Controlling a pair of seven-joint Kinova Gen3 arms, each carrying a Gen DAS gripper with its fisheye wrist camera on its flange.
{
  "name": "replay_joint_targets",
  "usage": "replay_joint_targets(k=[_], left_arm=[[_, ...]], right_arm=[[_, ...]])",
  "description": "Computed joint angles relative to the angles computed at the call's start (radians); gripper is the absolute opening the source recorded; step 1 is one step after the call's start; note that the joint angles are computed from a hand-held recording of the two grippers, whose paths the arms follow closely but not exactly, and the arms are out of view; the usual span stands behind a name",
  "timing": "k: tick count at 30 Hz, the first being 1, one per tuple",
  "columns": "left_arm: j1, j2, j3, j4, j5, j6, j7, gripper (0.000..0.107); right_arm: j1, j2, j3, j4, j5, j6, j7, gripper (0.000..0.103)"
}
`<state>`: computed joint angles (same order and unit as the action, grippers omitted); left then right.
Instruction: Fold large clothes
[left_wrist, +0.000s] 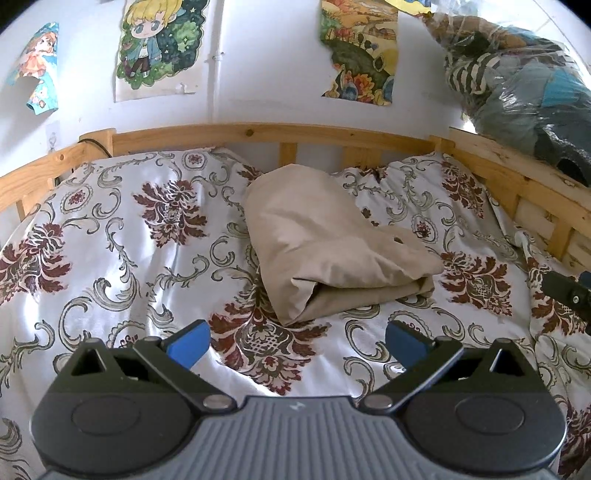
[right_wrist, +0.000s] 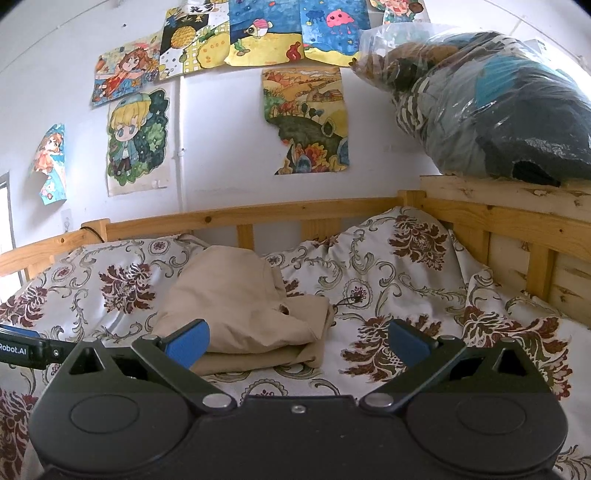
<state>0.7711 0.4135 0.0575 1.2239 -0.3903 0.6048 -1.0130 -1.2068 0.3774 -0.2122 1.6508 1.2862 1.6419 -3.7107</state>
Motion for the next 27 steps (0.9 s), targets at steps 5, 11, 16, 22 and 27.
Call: replay_joint_targets(k=[5, 11, 16, 22, 27], left_arm=[[0.003, 0.002, -0.002, -0.004, -0.001, 0.004, 0.005, 0.102], [0.005, -0.004, -0.006, 0.007, -0.01, -0.01, 0.011, 0.102], [0.004, -0.004, -0.005, 0.007, -0.014, -0.011, 0.009, 0.102], [0.006, -0.004, -0.008, 0.011, -0.017, -0.018, 0.017, 0.102], [0.004, -0.006, -0.009, 0.015, -0.015, -0.023, 0.022, 0.102]], right_arm=[[0.001, -0.001, -0.001, 0.002, 0.0, -0.001, 0.0, 0.102], [0.0, -0.001, -0.001, 0.001, 0.0, 0.0, 0.0, 0.102], [0.0, -0.003, -0.001, 0.005, 0.002, 0.001, -0.004, 0.102], [0.001, -0.003, -0.003, 0.005, 0.002, 0.002, -0.003, 0.102], [0.001, -0.003, -0.003, 0.003, 0.001, 0.001, -0.002, 0.102]])
